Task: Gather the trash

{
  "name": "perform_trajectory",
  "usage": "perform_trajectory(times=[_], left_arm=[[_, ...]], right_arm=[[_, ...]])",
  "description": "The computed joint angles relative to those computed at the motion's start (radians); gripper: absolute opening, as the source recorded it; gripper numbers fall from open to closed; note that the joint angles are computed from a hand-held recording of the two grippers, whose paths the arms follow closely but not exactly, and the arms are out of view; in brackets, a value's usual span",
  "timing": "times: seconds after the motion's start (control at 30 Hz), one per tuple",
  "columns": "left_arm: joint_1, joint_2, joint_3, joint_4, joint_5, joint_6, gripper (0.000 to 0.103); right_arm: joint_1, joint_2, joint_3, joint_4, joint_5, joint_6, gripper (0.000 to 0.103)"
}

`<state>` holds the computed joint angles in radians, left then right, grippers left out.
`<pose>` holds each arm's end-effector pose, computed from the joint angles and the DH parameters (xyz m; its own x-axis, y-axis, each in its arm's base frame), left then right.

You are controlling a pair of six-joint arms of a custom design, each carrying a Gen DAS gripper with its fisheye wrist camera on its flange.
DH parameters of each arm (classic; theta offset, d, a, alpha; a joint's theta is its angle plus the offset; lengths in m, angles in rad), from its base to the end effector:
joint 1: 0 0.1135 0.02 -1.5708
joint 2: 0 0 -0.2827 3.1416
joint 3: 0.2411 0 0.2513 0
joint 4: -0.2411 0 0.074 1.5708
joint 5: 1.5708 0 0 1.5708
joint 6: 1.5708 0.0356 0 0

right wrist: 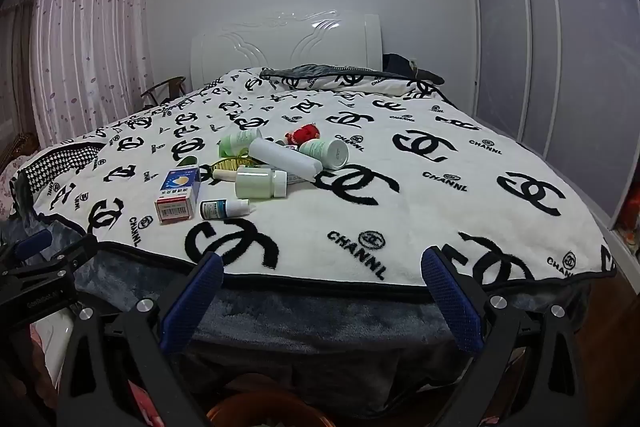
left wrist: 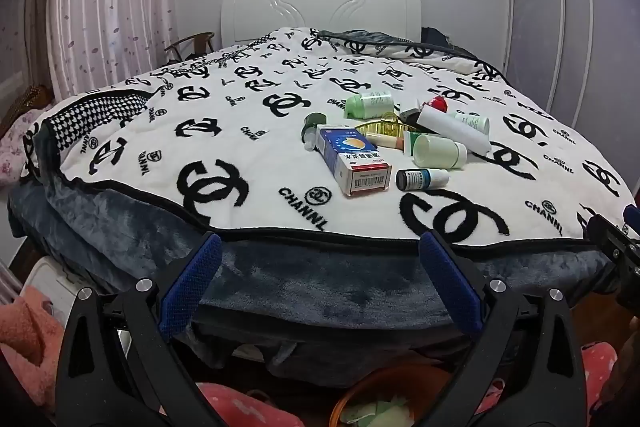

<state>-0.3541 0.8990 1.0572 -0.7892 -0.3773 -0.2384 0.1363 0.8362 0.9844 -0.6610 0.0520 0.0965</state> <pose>0.1565 -0.0439 0.3693 -0.5479 -0.0315 -0.8359 -0.0885 0.9959 0.0205 0.1572 0.0197 0.3649 -0.4926 0.0296 -0.8698 -0.0436 0.9973 0.0586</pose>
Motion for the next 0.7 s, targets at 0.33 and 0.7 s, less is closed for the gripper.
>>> perform_trajectory(times=[0.33,0.7], left_arm=[[0.004,0.000,0.003,-0.004,0.008,-0.004,0.096],[0.003,0.001,0.003,-0.005,0.006,-0.005,0.096]], right_arm=[[-0.008,-0.001,0.004,-0.008,-0.006,-0.003,0.098],[-0.013,-0.002,0.006,-0.011,-0.012,-0.003,0.098]])
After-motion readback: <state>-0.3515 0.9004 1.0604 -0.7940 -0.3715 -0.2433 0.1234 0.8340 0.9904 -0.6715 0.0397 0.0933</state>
